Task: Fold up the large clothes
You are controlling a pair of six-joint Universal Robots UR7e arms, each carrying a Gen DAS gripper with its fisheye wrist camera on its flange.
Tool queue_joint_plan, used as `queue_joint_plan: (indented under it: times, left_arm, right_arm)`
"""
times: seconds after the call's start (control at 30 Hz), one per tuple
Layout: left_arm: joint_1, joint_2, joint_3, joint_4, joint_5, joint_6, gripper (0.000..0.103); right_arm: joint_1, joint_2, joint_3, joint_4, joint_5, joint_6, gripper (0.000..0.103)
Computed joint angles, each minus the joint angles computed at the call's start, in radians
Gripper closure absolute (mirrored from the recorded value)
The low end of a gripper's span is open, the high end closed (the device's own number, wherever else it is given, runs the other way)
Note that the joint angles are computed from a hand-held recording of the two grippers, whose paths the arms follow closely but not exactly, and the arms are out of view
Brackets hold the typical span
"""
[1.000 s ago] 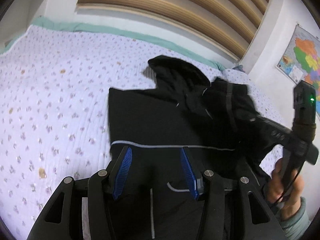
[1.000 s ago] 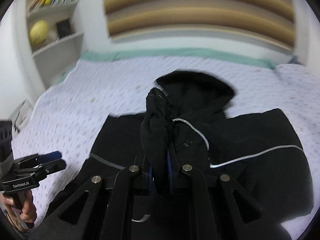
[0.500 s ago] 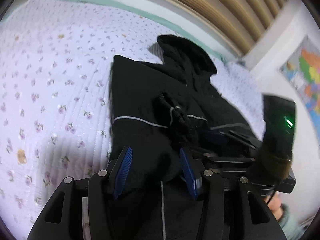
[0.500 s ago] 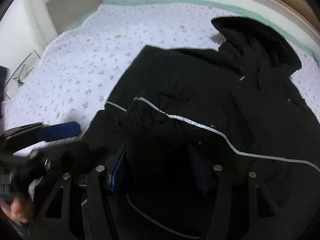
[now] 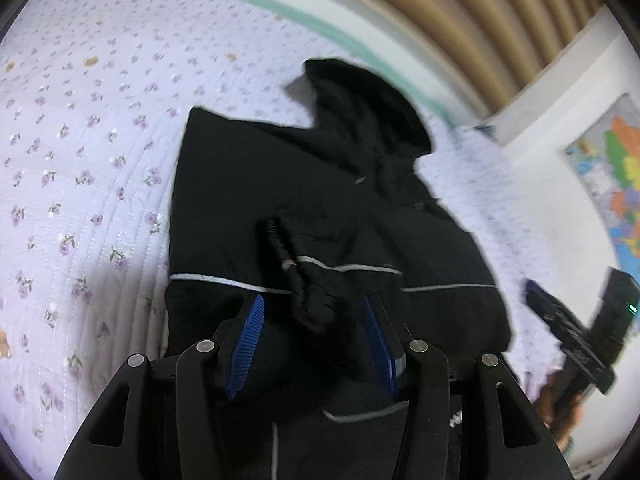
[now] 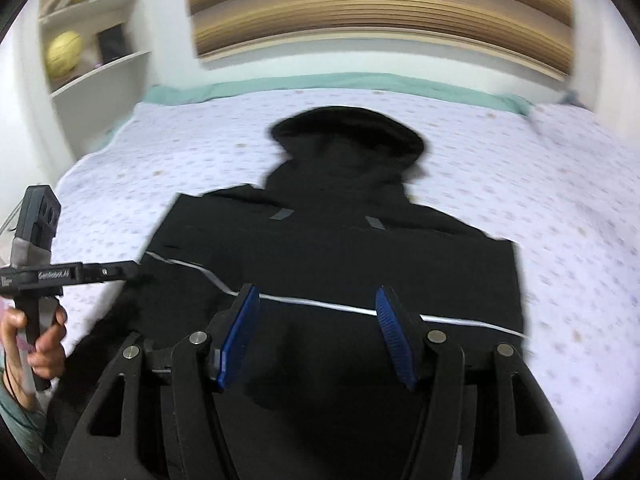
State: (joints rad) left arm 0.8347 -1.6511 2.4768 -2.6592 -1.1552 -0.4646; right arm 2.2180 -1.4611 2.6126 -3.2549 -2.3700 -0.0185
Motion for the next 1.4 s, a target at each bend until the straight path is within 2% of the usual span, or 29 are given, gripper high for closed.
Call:
queue_joint_plan:
  times: [0.13, 0.17, 0.2, 0.23, 0.3, 0.37, 0.43, 0.5, 0.57, 0.63, 0.7, 0.77, 0.83, 0.9, 0.97, 1.03, 1.1, 1.13, 1.23, 1.33, 1.4]
  left_arm:
    - [0.042, 0.116, -0.036, -0.065, -0.058, 0.015, 0.051]
    - [0.042, 0.145, -0.042, -0.093, -0.062, 0.022, 0.059]
    - [0.030, 0.159, -0.045, -0.105, -0.037, 0.018, 0.072]
    - [0.004, 0.160, -0.045, -0.107, 0.013, 0.008, 0.082]
    - [-0.031, 0.124, -0.032, -0.170, 0.045, 0.030, 0.083]
    - [-0.061, 0.047, -0.018, -0.207, 0.060, 0.060, 0.083]
    - [-0.066, -0.023, -0.019, -0.177, 0.076, 0.079, 0.083]
    - [-0.032, -0.048, -0.031, -0.130, 0.062, 0.091, 0.083]
    - [0.042, -0.039, -0.047, -0.065, 0.009, 0.089, 0.083]
    - [0.109, 0.002, -0.063, 0.012, -0.013, 0.070, 0.082]
    - [0.186, 0.051, -0.058, 0.000, -0.062, 0.079, 0.082]
    - [0.222, 0.052, -0.038, -0.071, -0.113, 0.096, 0.080]
    - [0.204, 0.030, -0.034, -0.058, -0.101, 0.105, 0.080]
    - [0.136, -0.025, -0.022, -0.008, -0.035, 0.130, 0.076]
    - [0.043, -0.093, 0.000, 0.047, 0.066, 0.112, 0.072]
    - [-0.042, -0.149, 0.017, 0.064, 0.160, 0.101, 0.066]
    - [-0.089, -0.161, 0.013, 0.035, 0.189, 0.109, 0.059]
    - [-0.099, -0.155, 0.007, 0.013, 0.182, 0.120, 0.056]
    - [-0.096, -0.049, -0.044, 0.010, 0.165, 0.144, 0.056]
    - [-0.011, 0.086, -0.099, 0.012, 0.112, 0.139, 0.056]
    - [0.040, 0.166, -0.124, 0.035, 0.122, 0.121, 0.056]
  right_arm:
    - [-0.078, -0.187, 0.057, 0.080, -0.020, 0.006, 0.040]
    - [-0.088, -0.223, 0.062, 0.107, -0.022, 0.011, 0.039]
    - [-0.102, -0.257, 0.066, 0.134, -0.027, 0.014, 0.039]
    - [-0.115, -0.282, 0.066, 0.156, -0.031, 0.010, 0.038]
    - [-0.132, -0.332, 0.062, 0.212, -0.041, 0.009, 0.032]
    - [-0.148, -0.343, 0.057, 0.218, -0.030, -0.006, 0.025]
    - [-0.166, -0.323, 0.062, 0.171, -0.021, -0.038, 0.025]
    - [-0.178, -0.289, 0.059, 0.147, -0.007, -0.040, 0.025]
    - [-0.219, -0.237, 0.060, 0.102, 0.038, -0.053, 0.025]
    - [-0.277, -0.150, 0.062, 0.053, 0.064, -0.062, 0.025]
    - [-0.316, -0.055, 0.055, 0.021, 0.019, -0.056, 0.025]
    - [-0.345, 0.031, 0.060, -0.065, -0.016, -0.098, 0.025]
    - [-0.345, 0.060, 0.057, -0.083, -0.037, -0.106, 0.025]
    - [-0.334, 0.030, 0.041, -0.002, -0.045, -0.090, 0.025]
    - [-0.328, -0.029, 0.032, 0.072, -0.020, -0.075, 0.024]
    - [-0.320, -0.105, 0.028, 0.081, 0.047, -0.078, 0.024]
    - [-0.310, -0.131, 0.016, 0.054, 0.096, -0.088, 0.024]
    - [-0.301, -0.119, 0.003, 0.035, 0.097, -0.091, 0.023]
    - [-0.296, -0.033, -0.058, 0.017, 0.079, -0.087, 0.022]
    - [-0.342, 0.069, -0.114, 0.041, 0.084, -0.052, 0.022]
    - [-0.366, 0.140, -0.135, 0.026, 0.043, -0.056, 0.022]
